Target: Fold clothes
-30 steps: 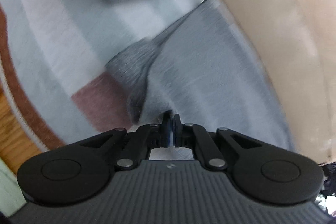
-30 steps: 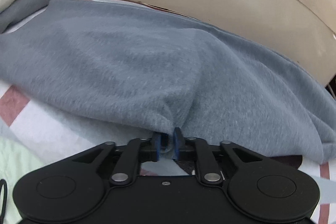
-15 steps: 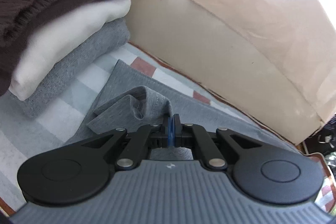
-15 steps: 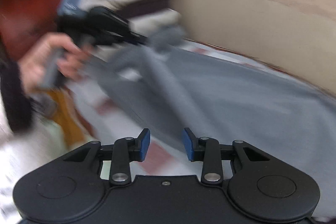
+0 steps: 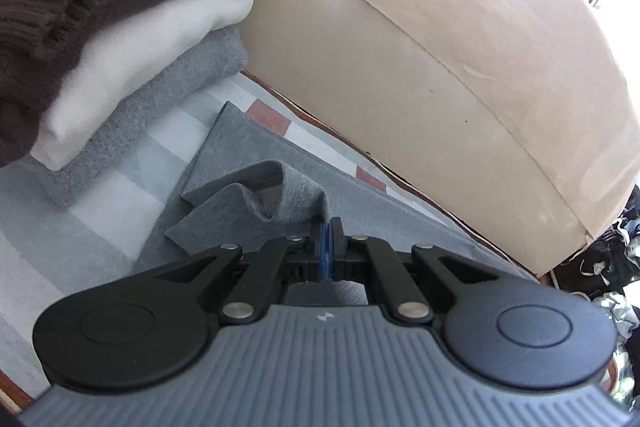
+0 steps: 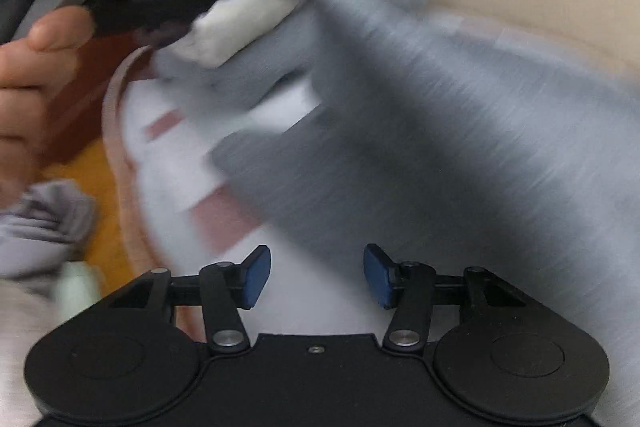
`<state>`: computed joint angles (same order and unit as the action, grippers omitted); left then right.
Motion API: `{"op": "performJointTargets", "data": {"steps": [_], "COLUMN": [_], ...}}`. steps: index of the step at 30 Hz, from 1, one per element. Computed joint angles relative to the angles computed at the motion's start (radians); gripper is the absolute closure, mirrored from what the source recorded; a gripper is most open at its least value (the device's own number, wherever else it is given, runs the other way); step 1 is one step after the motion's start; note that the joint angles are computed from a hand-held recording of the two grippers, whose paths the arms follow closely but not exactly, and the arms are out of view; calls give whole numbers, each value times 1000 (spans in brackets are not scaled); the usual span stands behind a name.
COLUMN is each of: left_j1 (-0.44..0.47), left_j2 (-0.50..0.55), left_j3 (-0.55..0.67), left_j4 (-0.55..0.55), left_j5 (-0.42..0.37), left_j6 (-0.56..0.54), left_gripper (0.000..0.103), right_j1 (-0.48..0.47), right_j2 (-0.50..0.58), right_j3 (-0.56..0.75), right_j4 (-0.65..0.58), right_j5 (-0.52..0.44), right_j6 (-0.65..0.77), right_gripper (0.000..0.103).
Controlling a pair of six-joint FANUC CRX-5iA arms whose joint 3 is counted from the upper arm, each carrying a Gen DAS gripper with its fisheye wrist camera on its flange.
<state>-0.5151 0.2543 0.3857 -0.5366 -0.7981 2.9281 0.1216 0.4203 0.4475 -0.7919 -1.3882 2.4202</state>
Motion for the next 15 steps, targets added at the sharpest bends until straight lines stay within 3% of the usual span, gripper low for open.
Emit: {"op": "performJointTargets", "data": {"steps": [1, 3, 7, 8, 11, 12, 15], "left_j1": [-1, -4, -4, -7, -32, -42, -66], "left_j2": [6, 14, 12, 12, 31, 39, 50], "left_j3": [7, 20, 15, 17, 60, 77, 106], "left_j4": [4, 4, -6, -15, -83, -110, -179], "left_j5": [-8, -26, -21, -24, -75, -90, -101], "left_j6": [-10, -24, -1, 11, 27, 32, 57], "left_gripper": [102, 102, 102, 102, 102, 102, 102], "right_j1": [-23, -85, -185, -197, -134, -127, -125], "right_j2": [4, -50, -177, -194, -251, -255, -280], "right_j3": [4, -60, -190, -209, -309, -323, -388], "right_j4": [-33, -80, -43, -17, 203, 246, 305], "right_j5": [-51, -42, 124, 170, 458, 510, 685], "right_j6": [-22, -27, 68, 122, 187, 176, 191], "right_gripper": [51, 50, 48, 48, 48, 48, 48]}}
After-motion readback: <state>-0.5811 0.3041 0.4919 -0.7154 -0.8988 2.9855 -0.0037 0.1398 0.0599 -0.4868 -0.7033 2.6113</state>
